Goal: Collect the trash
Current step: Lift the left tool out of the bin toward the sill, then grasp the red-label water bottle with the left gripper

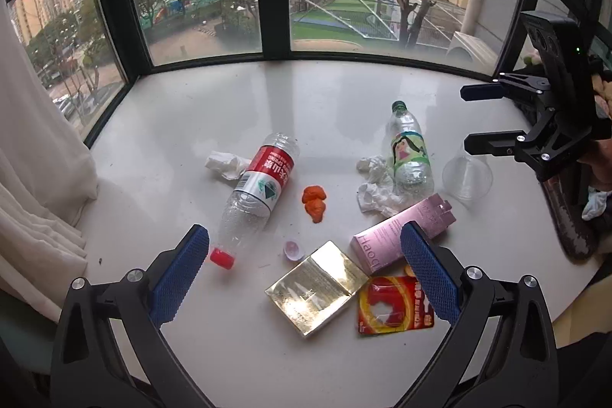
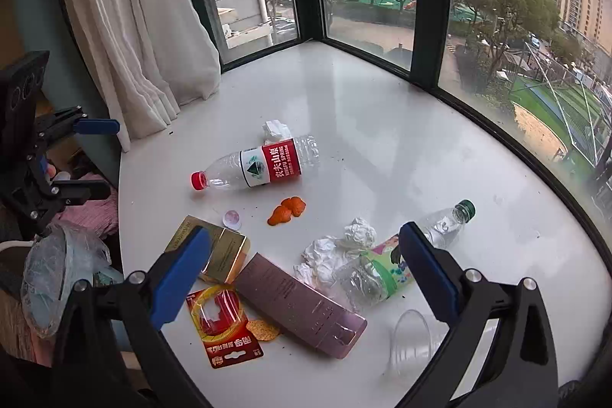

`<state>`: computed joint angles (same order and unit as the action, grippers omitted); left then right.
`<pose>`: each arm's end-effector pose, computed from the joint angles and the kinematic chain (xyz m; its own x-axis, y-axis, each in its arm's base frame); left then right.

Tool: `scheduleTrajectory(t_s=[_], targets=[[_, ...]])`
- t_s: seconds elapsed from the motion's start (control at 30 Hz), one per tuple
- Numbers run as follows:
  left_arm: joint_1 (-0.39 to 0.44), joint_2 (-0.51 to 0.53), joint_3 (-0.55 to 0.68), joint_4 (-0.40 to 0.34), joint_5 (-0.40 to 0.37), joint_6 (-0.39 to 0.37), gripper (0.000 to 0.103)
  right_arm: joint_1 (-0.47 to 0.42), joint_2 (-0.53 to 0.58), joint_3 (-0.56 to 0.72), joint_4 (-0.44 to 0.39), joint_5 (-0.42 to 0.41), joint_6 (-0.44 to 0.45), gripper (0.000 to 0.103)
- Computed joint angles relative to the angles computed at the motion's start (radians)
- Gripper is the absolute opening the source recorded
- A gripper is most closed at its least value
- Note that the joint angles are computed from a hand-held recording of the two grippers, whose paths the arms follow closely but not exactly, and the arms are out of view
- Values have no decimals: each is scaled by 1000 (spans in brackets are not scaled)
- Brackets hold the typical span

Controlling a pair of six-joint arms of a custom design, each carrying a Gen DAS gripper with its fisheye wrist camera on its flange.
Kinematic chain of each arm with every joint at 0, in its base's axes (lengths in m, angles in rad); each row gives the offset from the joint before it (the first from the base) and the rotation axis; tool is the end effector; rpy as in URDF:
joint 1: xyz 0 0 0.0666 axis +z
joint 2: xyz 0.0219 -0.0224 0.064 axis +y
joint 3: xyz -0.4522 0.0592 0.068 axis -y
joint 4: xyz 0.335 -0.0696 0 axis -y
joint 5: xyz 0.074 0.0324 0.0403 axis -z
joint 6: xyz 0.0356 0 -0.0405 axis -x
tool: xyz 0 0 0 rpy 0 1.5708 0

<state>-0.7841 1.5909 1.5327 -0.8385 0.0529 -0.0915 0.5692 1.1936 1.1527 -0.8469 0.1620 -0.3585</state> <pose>0.3536 -0.3559 0.4761 -0.4843 0.6119 -0.6254 0.7761 0.6305 0.0159 0.2745 0.1684 0.4776 -0.7684 -0.0806 -0.6349 -0.1885 0.9765 0.1043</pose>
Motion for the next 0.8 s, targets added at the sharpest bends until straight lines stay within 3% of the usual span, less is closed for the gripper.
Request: scheduleTrajectory(t_s=[0.27,0.43,0.6,0.8], targets=[[47,115,82,-52,-36,-27,97,-112,204,114,26,-232,416,96],[63,183,119,-73,-37,-22,97,-161,345,226,-20,-338,669,96],[81,250,152,-84,-13,-19,97,-176,472,344,-134,-385,934,96],[92,312,167,-78,-10,-85,97,-175,580,432,-233,-384,1202,96]])
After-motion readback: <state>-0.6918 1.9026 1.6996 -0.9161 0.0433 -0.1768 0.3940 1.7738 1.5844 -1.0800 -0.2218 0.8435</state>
